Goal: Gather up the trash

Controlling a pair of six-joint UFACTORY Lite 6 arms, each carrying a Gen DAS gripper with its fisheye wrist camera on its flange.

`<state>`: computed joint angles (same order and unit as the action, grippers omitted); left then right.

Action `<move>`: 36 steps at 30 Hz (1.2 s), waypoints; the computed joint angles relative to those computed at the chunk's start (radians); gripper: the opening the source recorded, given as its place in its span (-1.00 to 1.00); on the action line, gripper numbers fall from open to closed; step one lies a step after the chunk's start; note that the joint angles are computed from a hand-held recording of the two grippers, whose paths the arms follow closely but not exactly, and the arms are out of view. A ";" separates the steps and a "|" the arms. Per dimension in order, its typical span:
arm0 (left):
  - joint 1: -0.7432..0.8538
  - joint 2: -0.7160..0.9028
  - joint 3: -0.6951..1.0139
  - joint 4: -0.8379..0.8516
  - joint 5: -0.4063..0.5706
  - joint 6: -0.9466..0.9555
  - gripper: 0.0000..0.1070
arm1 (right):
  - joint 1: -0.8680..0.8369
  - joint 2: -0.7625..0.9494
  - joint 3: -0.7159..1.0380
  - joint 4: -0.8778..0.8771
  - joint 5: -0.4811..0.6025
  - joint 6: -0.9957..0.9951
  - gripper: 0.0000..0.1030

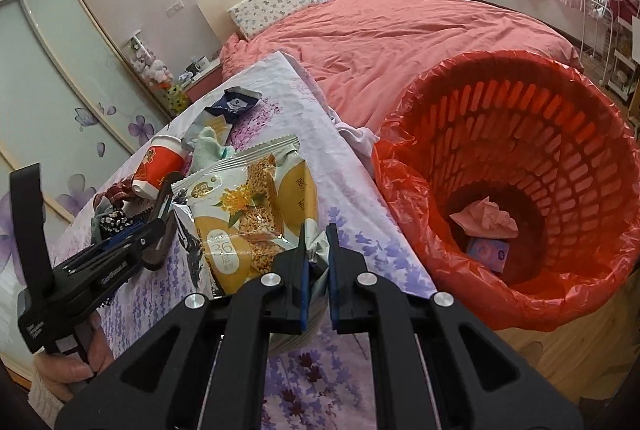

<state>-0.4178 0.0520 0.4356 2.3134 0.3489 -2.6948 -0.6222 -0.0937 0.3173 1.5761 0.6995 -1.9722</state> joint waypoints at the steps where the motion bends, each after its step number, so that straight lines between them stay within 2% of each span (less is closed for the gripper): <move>1: -0.003 -0.001 -0.004 0.055 -0.007 -0.051 -0.46 | -0.001 0.009 0.003 0.003 0.003 -0.003 -0.85; 3: -0.009 0.013 -0.002 0.125 -0.008 -0.122 -0.46 | -0.005 0.020 0.008 0.001 0.010 -0.005 -0.85; 6: -0.035 0.069 0.029 0.065 0.023 -0.090 -0.46 | -0.001 0.034 0.010 0.012 0.012 -0.019 -0.85; 9: -0.011 0.108 0.061 0.099 0.012 -0.136 -0.47 | -0.001 0.041 0.016 0.015 0.014 -0.022 -0.85; 11: 0.011 0.146 0.083 0.124 -0.002 -0.162 -0.61 | -0.005 0.047 0.021 0.010 0.018 -0.018 -0.85; 14: 0.019 0.143 0.083 0.137 0.005 -0.170 -0.66 | -0.010 0.054 0.028 0.008 0.022 -0.016 -0.85; 18: 0.054 0.118 0.061 0.309 -0.002 -0.345 -0.71 | -0.018 0.046 0.022 0.004 0.028 -0.015 -0.85; 20: 0.053 0.081 0.036 0.309 0.002 -0.346 -0.71 | -0.025 0.031 0.015 -0.001 0.032 -0.011 -0.85; 24: 0.008 0.009 0.005 0.135 0.006 -0.198 -0.71 | -0.045 -0.004 0.003 -0.020 0.041 0.005 -0.85; 27: -0.032 -0.072 -0.021 -0.041 0.002 -0.041 -0.71 | -0.072 -0.095 -0.029 -0.053 0.053 0.040 -0.85; 33: -0.157 -0.257 -0.055 -0.510 0.023 0.361 -0.71 | -0.150 -0.282 -0.071 -0.142 0.093 0.134 -0.85; 36: -0.249 -0.330 -0.062 -0.707 0.083 0.510 -0.71 | -0.215 -0.387 -0.084 -0.196 0.133 0.184 -0.85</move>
